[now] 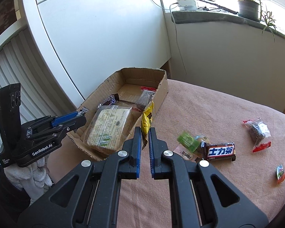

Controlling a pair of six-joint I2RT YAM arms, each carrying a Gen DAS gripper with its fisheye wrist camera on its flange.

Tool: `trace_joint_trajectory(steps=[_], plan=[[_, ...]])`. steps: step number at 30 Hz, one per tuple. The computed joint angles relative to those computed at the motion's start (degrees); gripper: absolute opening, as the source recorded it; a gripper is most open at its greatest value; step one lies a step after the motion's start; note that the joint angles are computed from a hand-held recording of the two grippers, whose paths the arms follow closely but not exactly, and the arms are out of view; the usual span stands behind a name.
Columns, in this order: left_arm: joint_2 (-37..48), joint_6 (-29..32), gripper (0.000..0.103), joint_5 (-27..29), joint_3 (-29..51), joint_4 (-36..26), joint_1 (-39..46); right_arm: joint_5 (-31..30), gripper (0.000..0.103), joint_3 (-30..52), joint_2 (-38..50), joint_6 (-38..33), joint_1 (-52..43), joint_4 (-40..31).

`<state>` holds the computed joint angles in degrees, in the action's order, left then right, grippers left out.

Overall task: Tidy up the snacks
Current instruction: 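Carry the black wrapped candy with the left while the right carries the yellow candy to the box, then open both grippers to drop the black and yellow candies into the box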

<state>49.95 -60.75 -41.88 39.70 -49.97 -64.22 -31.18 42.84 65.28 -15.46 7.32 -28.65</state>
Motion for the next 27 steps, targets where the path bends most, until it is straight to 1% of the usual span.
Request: trace_joint_trajectory(steps=[5, 13, 20, 27], plan=[[-0.6, 0.3, 0.022, -0.2, -0.1, -0.7, 1.3, 2.7, 0.007, 1.0, 2.2, 3.1, 6.6, 2.8], [-2.0, 2.2, 0.023, 0.5, -0.8, -0.2, 3.9, 6.4, 0.007, 4.0, 7.8, 6.0, 14.2, 6.1], [-3.0, 5.2, 0.023, 2.3, -1.7, 1.4, 7.1, 8.5, 0.007, 6.0, 12.4, 6.6, 17.4, 7.4], [-3.0, 5.8, 0.023, 2.7, -1.7, 1.7, 7.9, 8.9, 0.008, 7.4, 15.1, 6.8, 18.4, 8.0]])
